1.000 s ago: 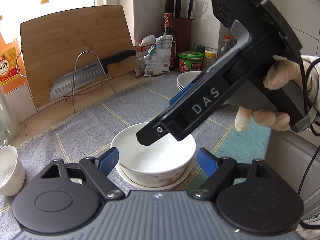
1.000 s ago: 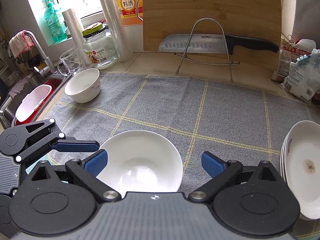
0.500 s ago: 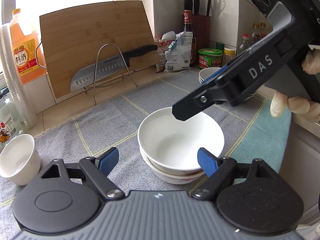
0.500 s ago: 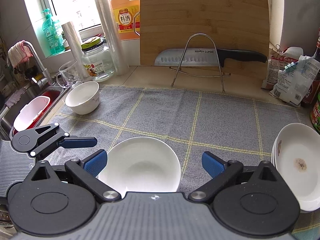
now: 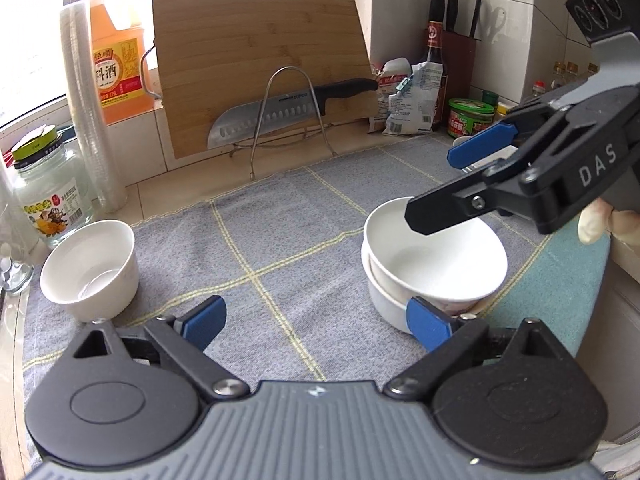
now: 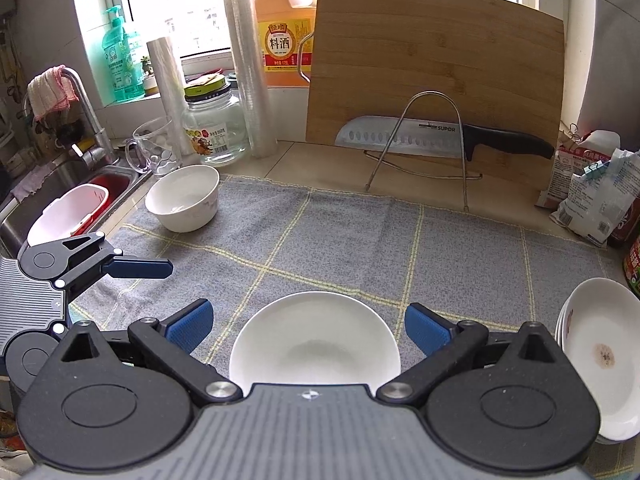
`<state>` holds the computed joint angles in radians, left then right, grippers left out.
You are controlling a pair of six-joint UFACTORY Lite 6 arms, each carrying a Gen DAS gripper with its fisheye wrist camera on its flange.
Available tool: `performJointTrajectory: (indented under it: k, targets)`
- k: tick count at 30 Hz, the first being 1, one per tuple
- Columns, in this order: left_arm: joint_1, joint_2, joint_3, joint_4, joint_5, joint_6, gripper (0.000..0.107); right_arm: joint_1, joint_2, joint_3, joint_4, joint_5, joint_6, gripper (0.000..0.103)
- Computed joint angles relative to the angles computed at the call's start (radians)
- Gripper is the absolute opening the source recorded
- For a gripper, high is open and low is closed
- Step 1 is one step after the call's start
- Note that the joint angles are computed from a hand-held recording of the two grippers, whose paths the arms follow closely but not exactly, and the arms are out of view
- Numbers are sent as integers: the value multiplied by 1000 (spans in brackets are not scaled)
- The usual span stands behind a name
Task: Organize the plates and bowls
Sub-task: 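Open the right tool and withdraw it from the stacked bowls, then move the right tool to the plain white bowl beside the glass jar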
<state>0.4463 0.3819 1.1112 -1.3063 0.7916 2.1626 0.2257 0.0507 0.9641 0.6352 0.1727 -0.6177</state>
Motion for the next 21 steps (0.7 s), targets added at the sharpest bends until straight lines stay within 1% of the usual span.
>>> performJointTrajectory:
  k: [2, 5, 7, 10, 14, 16, 19, 21]
  targets:
    - [11, -9, -13, -26, -46, 7, 97, 29, 20, 24, -25, -3, -3, 103]
    - [14, -35, -39, -67, -132, 0, 97, 61, 51, 55, 19, -13, -110, 103]
    - [12, -52, -45, -84, -183, -32, 97, 70, 74, 76, 107, -14, -243, 103]
    - [4, -61, -47, -131, -238, -24, 97, 64, 112, 116, 247, 21, -423, 103]
    - [-16, -64, -65, -323, -345, 98, 97, 34, 155, 172, 403, 99, -587, 103]
    - [-19, -41, -50, -417, -370, 172, 97, 24, 181, 208, 454, 139, -637, 103]
    - [-42, 37, 16, -550, -425, 288, 97, 33, 227, 272, 440, 157, -620, 103]
    - [-43, 105, 78, -594, -424, 328, 97, 42, 270, 330, 435, 174, -618, 103]
